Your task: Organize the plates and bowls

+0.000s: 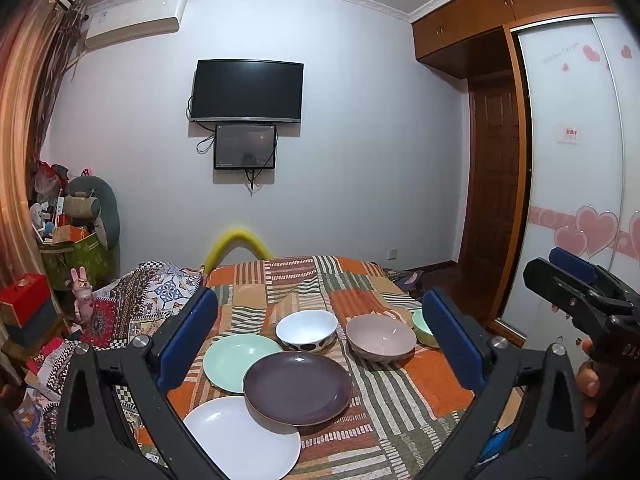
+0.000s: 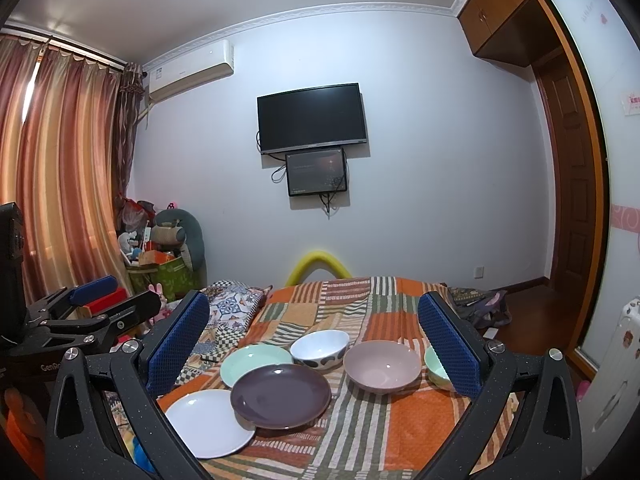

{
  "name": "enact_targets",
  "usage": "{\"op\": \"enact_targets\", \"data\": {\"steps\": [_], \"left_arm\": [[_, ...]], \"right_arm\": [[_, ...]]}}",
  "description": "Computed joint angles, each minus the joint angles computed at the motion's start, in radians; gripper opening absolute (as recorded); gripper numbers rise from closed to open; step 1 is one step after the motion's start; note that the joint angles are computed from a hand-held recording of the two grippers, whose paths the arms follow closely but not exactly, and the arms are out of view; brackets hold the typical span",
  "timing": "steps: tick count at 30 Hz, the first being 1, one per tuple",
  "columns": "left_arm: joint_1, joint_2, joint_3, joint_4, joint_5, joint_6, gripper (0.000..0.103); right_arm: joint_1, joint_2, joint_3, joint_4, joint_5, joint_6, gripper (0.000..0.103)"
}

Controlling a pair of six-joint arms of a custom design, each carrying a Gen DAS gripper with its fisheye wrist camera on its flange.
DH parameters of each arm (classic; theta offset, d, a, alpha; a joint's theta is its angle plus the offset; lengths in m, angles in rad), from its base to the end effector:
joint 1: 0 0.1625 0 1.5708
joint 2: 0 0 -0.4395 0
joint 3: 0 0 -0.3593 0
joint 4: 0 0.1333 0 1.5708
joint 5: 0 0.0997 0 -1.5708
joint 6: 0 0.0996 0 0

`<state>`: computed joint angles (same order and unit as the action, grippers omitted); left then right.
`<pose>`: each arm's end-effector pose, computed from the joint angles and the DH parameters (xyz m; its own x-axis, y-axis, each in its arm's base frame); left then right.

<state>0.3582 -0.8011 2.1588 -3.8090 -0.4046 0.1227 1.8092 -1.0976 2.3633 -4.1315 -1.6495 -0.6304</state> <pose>-0.3665 -0.3773 0.1788 -0.7228 0.1466 -0.6753 0.6900 0.2069 -0.6936 0.2237 -0.3891 0.2799 -0.7590 -0.2868 0.5845 -0.6335 0.1183 -0.7646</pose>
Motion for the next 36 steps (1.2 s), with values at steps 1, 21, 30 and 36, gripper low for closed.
{"op": "enact_targets", "data": {"steps": [1,21,30,36], "left_arm": [[0.000,0.001,0.000,-0.001,0.000,0.001,0.103],[0.001,-0.016,0.008,0.023,-0.016,-0.015,0.103],[0.004,-0.024,0.006,0.035,-0.024,-0.015,0.103],[0.005,-0.017,0.004,0.024,-0.028,-0.011,0.103]], "right_arm": [[0.001,0.001,-0.001,-0.001,-0.002,0.000,0.103],[0.002,0.001,0.000,0.002,-0.001,-0.004,0.103],[0.003,0.001,-0.003,0.007,0.001,-0.005,0.103],[-0.001,0.004,-0.005,0.008,0.005,-0.007,0.103]]}}
